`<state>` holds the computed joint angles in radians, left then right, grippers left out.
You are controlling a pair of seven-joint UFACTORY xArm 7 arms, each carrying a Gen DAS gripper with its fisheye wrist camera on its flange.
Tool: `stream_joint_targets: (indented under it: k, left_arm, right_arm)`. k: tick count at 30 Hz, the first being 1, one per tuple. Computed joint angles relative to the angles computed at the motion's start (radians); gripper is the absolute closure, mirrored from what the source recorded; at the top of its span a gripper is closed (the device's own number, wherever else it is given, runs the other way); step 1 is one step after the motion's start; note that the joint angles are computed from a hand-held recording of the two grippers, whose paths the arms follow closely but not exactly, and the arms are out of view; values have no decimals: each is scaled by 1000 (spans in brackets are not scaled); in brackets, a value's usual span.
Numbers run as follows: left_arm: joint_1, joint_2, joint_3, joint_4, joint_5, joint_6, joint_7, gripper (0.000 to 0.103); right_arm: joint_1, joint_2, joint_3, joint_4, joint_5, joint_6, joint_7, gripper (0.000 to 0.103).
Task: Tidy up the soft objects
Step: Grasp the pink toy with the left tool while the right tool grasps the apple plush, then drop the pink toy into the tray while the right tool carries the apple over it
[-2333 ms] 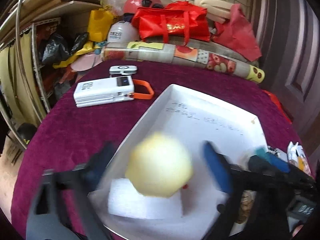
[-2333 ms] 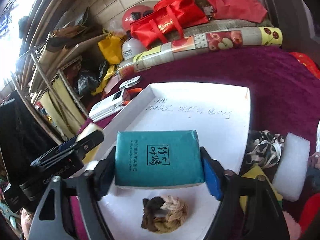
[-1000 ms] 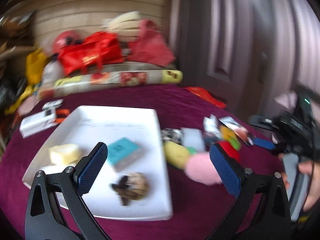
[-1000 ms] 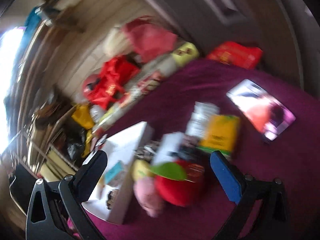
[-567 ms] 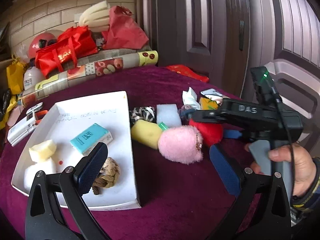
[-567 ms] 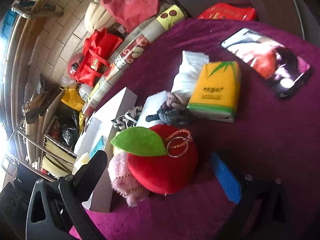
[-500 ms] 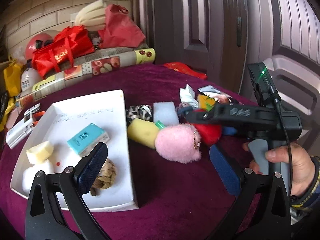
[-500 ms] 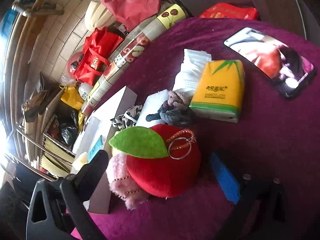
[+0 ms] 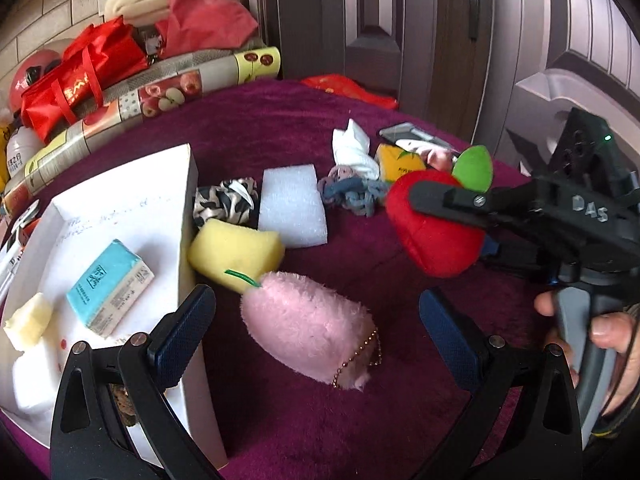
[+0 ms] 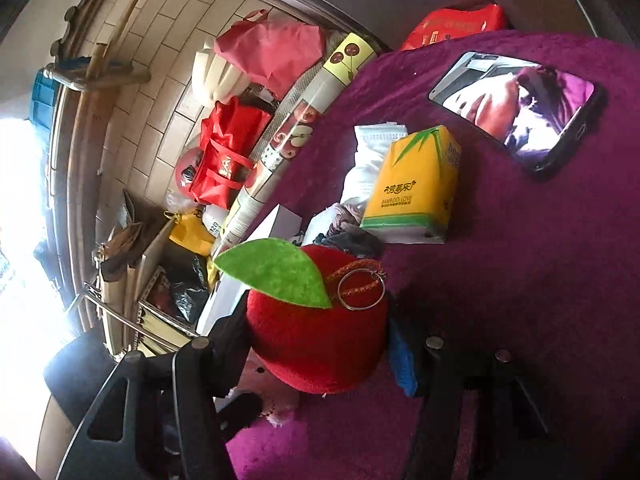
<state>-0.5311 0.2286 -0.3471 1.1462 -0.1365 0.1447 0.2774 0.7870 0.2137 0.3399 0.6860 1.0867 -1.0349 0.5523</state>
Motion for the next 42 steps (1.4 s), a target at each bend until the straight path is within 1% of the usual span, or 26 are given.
stream_joint_targets:
  k: [2,3,4,5,6,7,8,9,11,13,14,16,17,19,21,23,26,27,29,32,33,35,38,42]
  left_arm:
    - [-12,9,11,6,21,9,-6,2]
    - [-17,11,13,3,31,8,-7,10]
    - [-43,11,40,-1,68,6,-36,14]
    - [-81,11,84,-3,127,4,-87,22]
    - [-128,11,139,-7,208,-5,-157,35]
    - [-168,10,188,-11,278,-12,-217,43]
    - [-169,8,195,-14,306,-16,-239,45]
    - [-135,7,160,-18,292,-19,-235,47]
    - [-35,-4,57,-39,178,-38,-156,48]
    - [32,-14,-14,-56,85,-60,-91,48]
    - [95,-25,-83,-72,-1,-77,-25,48]
    - [196,-44,-202,-92,-164,-101,104,48]
    - [260,-58,-278,-103,-267,-117,189,48]
    - [351,-90,-386,-116,-443,-143,333,48]
    - [418,-125,-464,-117,-617,-145,472,48]
    - [436,-156,-480,-115,-735,-144,562,48]
    - [433,-195,-456,-109,-864,-128,644,48]
    - [430,-207,-444,-105,-917,-120,675,48]
    - [416,-225,-415,-102,-984,-111,713,48]
    - [386,-247,-372,-107,-1041,-119,743,48]
    - [375,-252,-357,-108,-1062,-123,757,48]
    - [355,-268,-323,-110,-1119,-121,796,48]
    - [323,-290,-273,-116,-1176,-128,831,48]
    - [274,-317,-206,-118,-1282,-141,911,48]
  right_arm:
    - [-2,-3,-1,-4,-9,-2,8,43]
    - [-3,-3,-2,-7,-14,-5,14,43]
    - [-2,-3,-1,-10,-16,-9,18,43]
    - [-2,-4,0,-13,-19,-12,22,43]
    - [-1,-4,0,-13,-17,-12,21,43]
    - [0,-4,0,-12,-15,-12,20,43]
    - [0,-3,0,-12,-16,-14,21,43]
    - [0,-2,0,-11,-16,-15,21,43]
    - [0,-3,0,-10,-16,-14,20,43]
    - [-1,-4,0,-13,-18,-14,23,43]
    - [-1,-4,0,-15,-20,-14,24,43]
    - [-1,-4,0,-13,-19,-14,23,43]
    - [-1,-4,0,-14,-20,-14,22,43]
    - [2,-3,2,-11,-11,-15,15,43]
    - [8,-5,4,-3,8,-9,-8,43]
    - [17,-4,9,15,40,-8,-51,43]
    - [35,-4,19,51,76,-9,-133,43]
    - [40,-5,23,61,72,-4,-148,43]
    - [45,-4,26,80,58,6,-167,43]
    - [57,1,26,123,69,20,-239,43]
    - [64,4,27,145,90,19,-289,43]
    - [71,9,28,174,112,17,-348,43]
    - [79,7,32,210,152,14,-443,43]
    - [86,9,40,254,191,-2,-534,43]
